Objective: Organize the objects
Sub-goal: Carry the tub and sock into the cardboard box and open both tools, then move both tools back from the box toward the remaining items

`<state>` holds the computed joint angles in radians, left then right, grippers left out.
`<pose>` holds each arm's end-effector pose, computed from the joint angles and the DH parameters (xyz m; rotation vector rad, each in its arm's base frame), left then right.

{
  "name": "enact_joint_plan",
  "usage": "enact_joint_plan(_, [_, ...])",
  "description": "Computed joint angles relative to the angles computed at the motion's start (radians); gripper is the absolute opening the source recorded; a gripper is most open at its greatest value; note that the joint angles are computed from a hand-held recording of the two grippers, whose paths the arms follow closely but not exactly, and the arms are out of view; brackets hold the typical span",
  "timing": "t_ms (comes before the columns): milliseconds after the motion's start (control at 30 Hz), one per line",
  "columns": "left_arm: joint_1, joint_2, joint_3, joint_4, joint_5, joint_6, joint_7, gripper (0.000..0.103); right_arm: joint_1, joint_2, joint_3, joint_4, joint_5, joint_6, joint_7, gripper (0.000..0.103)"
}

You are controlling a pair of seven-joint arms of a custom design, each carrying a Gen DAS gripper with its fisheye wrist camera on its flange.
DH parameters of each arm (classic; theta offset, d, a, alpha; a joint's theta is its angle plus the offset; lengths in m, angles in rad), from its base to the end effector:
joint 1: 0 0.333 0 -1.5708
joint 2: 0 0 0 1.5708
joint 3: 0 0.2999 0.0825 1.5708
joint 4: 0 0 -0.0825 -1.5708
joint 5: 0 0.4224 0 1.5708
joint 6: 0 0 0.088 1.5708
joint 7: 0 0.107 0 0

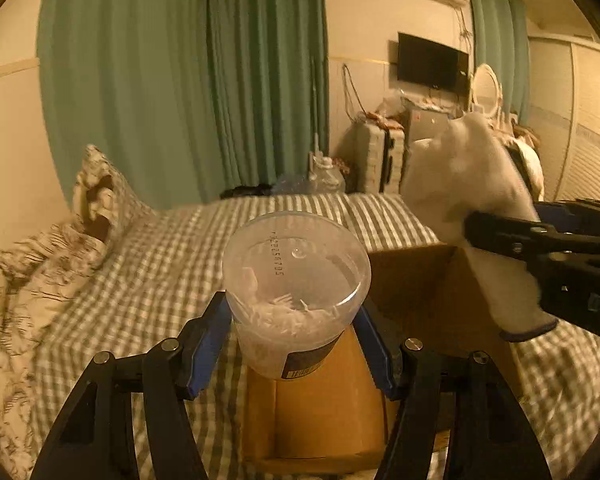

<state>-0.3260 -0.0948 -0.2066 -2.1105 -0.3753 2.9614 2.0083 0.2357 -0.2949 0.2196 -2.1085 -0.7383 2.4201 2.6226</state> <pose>0.5339 -0.2899 0.5358 -1.0958 2.1917 -1.1089 0.4969 0.2517 0.5818 -1.5824 1.8686 -0.9370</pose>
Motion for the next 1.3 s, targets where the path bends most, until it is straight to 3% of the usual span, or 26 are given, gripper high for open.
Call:
enact_joint_plan(67, [-0.013,0.023,0.013,0.017,-0.064,-0.029,0.069,0.064,0.001,0.013,-0.018,-0.019,0.026,0.04,-0.008,0.042])
enact_joint_plan(200, [-0.004,0.03,0.0,0.022,-0.111,-0.069,0.14,0.066,-0.001,0.0,-0.038,-0.068,0.085,0.108,-0.022,0.055])
enact_joint_plan(233, [0.0,0.021,-0.006,0.014,-0.099,-0.07,0.126,0.068,-0.008,-0.012,-0.03,-0.076,0.08,0.107,-0.008,0.062])
enact_joint_plan(300, [-0.001,-0.012,-0.009,-0.015,-0.099,-0.043,0.104,0.094,-0.028,-0.054,-0.006,-0.094,0.045,0.097,0.04,0.071])
enact_joint_plan(367, [-0.028,-0.06,0.011,-0.047,-0.169,-0.023,0.143,0.097,-0.043,-0.121,0.022,-0.12,0.01,0.088,0.09,0.077])
enact_joint_plan(500, [-0.055,-0.161,0.052,-0.084,-0.217,-0.068,0.152,0.097,-0.041,-0.213,0.059,-0.127,0.03,0.032,0.082,0.081])
enact_joint_plan(800, [-0.009,-0.424,0.058,-0.224,-0.006,-0.111,-0.031,0.097,0.007,-0.376,0.156,-0.092,0.099,-0.148,-0.022,0.085])
enact_joint_plan(967, [-0.028,-0.58,0.089,-0.343,0.064,-0.162,-0.086,0.097,0.043,-0.423,0.195,-0.107,0.153,-0.204,-0.049,0.086])
enact_joint_plan(1200, [-0.038,-0.729,0.09,-0.533,0.145,-0.208,-0.15,0.097,0.114,-0.449,0.242,-0.224,0.218,-0.264,-0.015,0.086])
enact_joint_plan(1300, [-0.028,-0.769,0.069,-0.612,0.168,-0.227,-0.207,0.097,0.162,-0.454,0.225,-0.293,0.259,-0.254,0.008,0.086])
